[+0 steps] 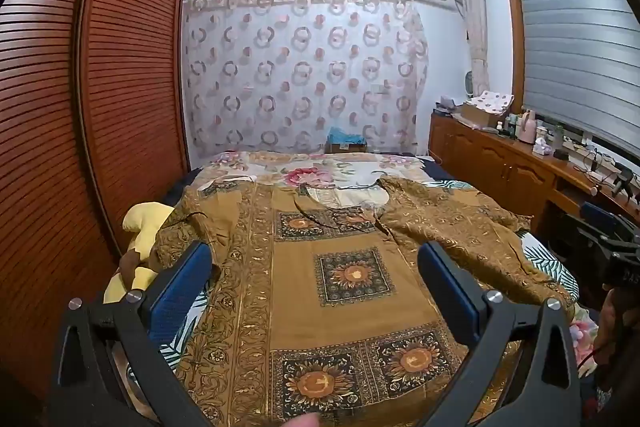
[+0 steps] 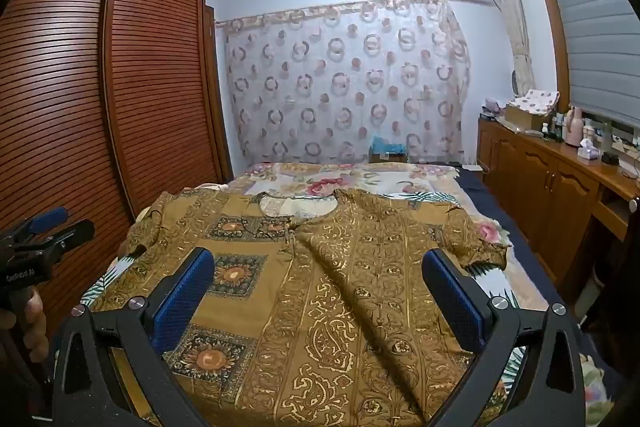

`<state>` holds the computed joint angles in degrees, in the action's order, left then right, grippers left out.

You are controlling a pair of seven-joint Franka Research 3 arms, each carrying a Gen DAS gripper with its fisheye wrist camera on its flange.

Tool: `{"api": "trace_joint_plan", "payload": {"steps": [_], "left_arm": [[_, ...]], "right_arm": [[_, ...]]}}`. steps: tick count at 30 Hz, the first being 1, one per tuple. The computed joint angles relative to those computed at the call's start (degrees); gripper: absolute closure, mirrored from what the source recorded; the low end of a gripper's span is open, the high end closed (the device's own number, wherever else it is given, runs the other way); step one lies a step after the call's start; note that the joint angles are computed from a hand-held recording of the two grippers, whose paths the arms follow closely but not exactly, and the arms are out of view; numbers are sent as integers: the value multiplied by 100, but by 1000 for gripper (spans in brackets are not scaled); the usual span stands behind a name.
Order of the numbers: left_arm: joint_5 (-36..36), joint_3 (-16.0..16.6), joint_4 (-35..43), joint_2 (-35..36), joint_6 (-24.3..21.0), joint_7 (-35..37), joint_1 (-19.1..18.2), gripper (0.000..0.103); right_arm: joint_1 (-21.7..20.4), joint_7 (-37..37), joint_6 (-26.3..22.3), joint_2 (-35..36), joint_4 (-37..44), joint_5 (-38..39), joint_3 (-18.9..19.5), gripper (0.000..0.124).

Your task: Fold small clothes

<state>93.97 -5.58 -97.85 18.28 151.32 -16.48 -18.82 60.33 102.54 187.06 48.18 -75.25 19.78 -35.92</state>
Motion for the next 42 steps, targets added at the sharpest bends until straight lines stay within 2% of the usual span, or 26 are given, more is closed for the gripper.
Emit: {"api": "trace_joint_plan", "payload": {"steps": [42], "left_arm": [[19, 30, 66, 100, -18, -45, -66, 0]], "right_arm": [[105, -232, 102, 41, -43, 262, -69, 21]]}}
